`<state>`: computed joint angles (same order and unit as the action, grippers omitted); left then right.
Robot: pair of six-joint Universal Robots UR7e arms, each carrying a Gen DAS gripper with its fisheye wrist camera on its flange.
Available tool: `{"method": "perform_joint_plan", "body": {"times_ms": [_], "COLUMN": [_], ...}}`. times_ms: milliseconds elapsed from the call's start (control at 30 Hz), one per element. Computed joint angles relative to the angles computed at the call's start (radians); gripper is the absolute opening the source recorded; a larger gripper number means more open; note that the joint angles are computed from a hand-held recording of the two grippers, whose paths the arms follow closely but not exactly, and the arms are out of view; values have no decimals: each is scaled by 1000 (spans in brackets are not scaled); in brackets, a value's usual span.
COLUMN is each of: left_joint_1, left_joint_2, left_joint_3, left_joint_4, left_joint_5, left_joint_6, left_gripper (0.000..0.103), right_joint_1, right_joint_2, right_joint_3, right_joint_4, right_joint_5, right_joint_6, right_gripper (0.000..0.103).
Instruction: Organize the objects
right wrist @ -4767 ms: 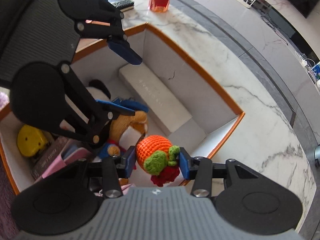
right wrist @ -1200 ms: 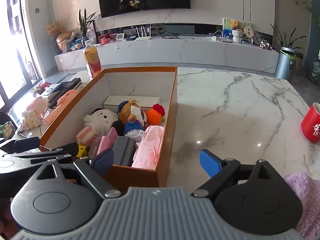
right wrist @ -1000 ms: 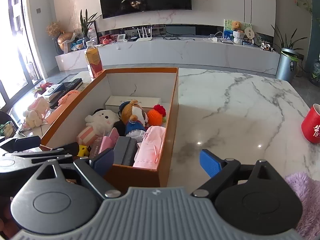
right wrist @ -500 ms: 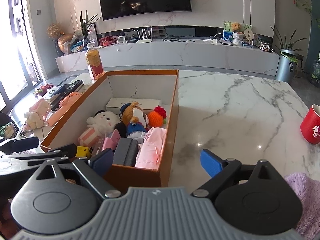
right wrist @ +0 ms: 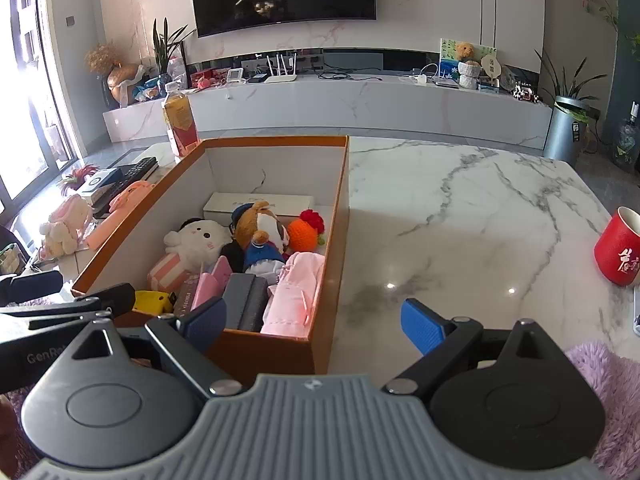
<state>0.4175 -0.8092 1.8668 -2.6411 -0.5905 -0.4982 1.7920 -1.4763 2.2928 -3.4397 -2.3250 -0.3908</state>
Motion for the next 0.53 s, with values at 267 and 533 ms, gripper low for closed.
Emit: {"method": "perform_joint_plan", "body": {"times_ms": [267,533], "left_joint_1": [-1,1], "left_joint_2": [-6,-1], "left_joint_3": [8,6], "left_joint_4": [-12,-21], "left_joint_5": [-5,-7], "left_joint_6": [8,18], "left_gripper": [92,92], "right_joint_1": [4,5], "right_joint_2": [3,4], "right_joint_3": [-1,-1], "right_joint_4": [3,11], "right_joint_5": [-8,-12], "right_joint_6": [-1,-1], "right_gripper": [94,94]}}
